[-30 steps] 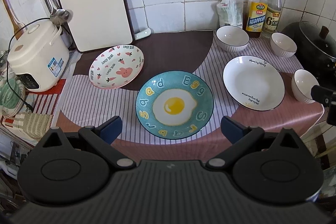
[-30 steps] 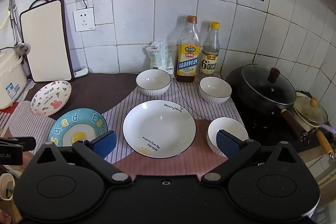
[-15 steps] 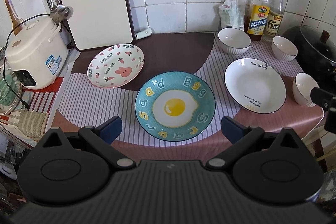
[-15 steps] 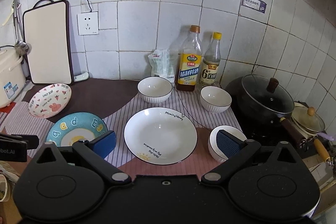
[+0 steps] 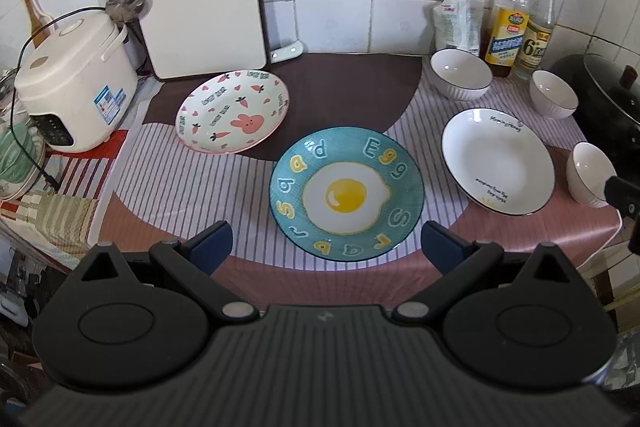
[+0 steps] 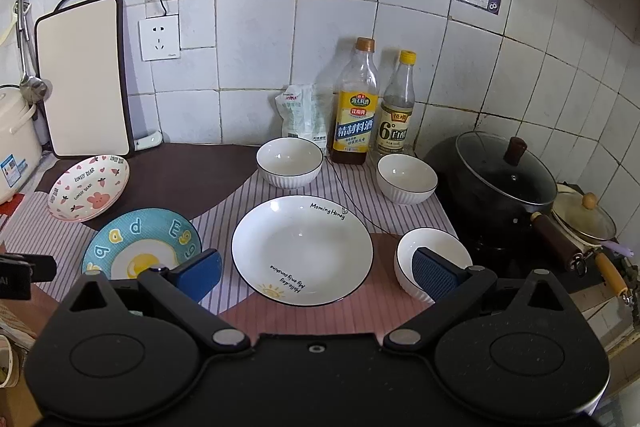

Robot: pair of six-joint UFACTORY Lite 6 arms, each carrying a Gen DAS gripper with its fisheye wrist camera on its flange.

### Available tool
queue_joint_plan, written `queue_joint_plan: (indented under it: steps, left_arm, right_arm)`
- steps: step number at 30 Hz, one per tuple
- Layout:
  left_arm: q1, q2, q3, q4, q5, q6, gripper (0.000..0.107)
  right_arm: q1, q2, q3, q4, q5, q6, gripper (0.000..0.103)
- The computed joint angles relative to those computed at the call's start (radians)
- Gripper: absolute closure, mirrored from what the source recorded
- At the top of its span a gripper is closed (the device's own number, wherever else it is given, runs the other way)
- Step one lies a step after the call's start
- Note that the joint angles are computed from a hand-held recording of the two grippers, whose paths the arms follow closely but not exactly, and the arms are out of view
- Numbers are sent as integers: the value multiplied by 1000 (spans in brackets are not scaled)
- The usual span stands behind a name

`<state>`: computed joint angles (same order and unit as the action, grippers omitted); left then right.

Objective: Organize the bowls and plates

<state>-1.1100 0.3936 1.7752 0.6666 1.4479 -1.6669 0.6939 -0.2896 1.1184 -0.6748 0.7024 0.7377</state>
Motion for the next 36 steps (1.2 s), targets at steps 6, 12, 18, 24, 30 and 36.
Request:
queue_joint_plan:
  steps: [6, 12, 18, 24, 30, 36]
  left_arm:
    - [3, -12, -26, 8, 16, -36, 5]
    - [9, -15, -31, 2, 10, -21, 5]
    - [23, -25, -41, -15, -17, -8, 5]
    - [42, -36, -52, -39, -54, 15, 5]
    - [65, -96, -87, -48, -87, 28, 5]
    - [103, -162, -156, -8, -100, 34, 5]
  right_arm:
    - [5, -7, -12, -26, -6, 26, 0]
    - [20, 5, -12, -56, 30, 68, 0]
    - [13, 0, -19, -57, 30, 86, 0]
    - [25, 26, -5, -85, 43, 113, 0]
    - [21, 55, 36, -46, 26, 72, 0]
    - [32, 63, 35, -78, -86, 108, 0]
